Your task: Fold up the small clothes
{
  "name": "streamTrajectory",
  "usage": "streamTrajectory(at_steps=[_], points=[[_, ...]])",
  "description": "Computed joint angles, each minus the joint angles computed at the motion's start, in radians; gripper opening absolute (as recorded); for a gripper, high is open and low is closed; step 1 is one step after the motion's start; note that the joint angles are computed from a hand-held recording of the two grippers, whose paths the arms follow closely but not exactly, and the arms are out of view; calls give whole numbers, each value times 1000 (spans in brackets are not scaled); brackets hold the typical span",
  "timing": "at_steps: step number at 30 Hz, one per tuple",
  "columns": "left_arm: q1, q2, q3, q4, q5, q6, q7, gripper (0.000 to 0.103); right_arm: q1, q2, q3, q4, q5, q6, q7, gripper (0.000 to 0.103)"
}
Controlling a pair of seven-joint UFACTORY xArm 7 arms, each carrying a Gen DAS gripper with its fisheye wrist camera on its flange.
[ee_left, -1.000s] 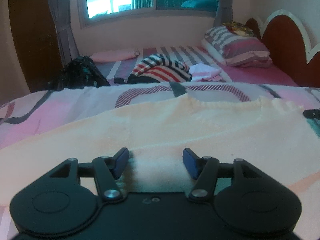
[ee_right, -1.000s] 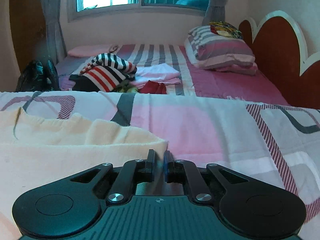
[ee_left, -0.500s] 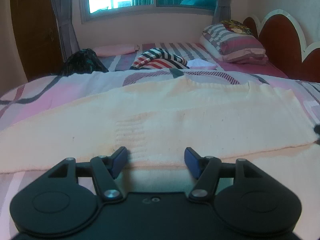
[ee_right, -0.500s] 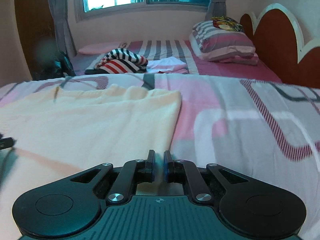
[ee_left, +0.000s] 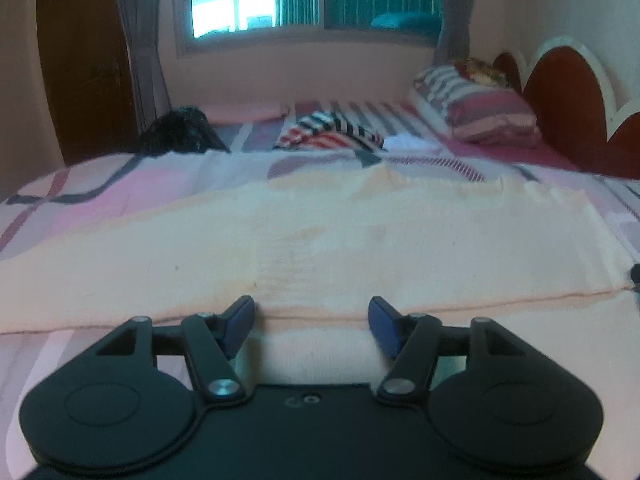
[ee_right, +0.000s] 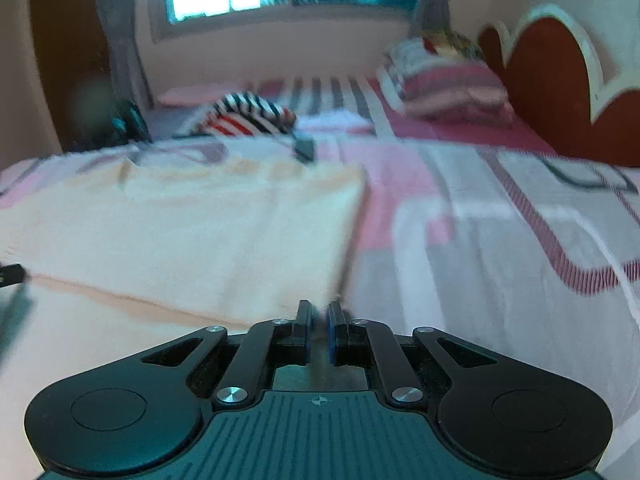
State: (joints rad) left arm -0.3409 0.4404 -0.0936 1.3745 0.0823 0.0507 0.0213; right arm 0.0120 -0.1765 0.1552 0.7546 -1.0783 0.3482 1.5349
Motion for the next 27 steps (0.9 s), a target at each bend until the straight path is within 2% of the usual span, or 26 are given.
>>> streamTrajectory(at_steps=[2, 3, 5, 7, 9, 10, 14, 16, 19, 21, 24, 27], points=[[13, 16, -18, 26, -17, 37, 0, 62, -8, 17, 19, 24, -109, -33, 96, 6], [34, 33, -43, 55, -37, 86, 7, 65, -19, 40, 28, 36, -105, -65, 91, 6], [46, 37, -51, 62, -56, 92, 13, 65, 44, 98, -27, 58, -23, -65, 28, 6], [28, 9, -10, 35, -41, 77, -10, 63, 50, 89, -12, 66, -40, -34, 39, 6], [58, -30, -7, -27, -47, 10, -6, 63, 36, 42, -14, 41, -161, -89, 161, 6], [82, -45, -11, -50, -57, -3, -3, 63, 33, 24, -13, 29, -189, -88, 195, 6], [114, -79, 58, -85, -64, 8, -55, 63, 15, -24, -10, -16, -177, -53, 261, 6], [124, -83, 97, -84, -58, 25, -97, 62, 9, -38, -12, -30, -134, -42, 239, 6], [248, -76, 22, -59, -150, 60, -96, 56, -1, -62, 7, -47, -117, -28, 240, 6], [387, -52, -101, -20, -294, 93, -41, 52, -6, -66, 22, -47, -112, -18, 239, 6], [497, -20, -192, 18, -479, 77, -18, 54, -16, -58, 32, -39, -123, -20, 272, 6], [492, 0, -161, 47, -522, 68, -56, 54, -19, -49, 35, -27, -125, 8, 307, 6]])
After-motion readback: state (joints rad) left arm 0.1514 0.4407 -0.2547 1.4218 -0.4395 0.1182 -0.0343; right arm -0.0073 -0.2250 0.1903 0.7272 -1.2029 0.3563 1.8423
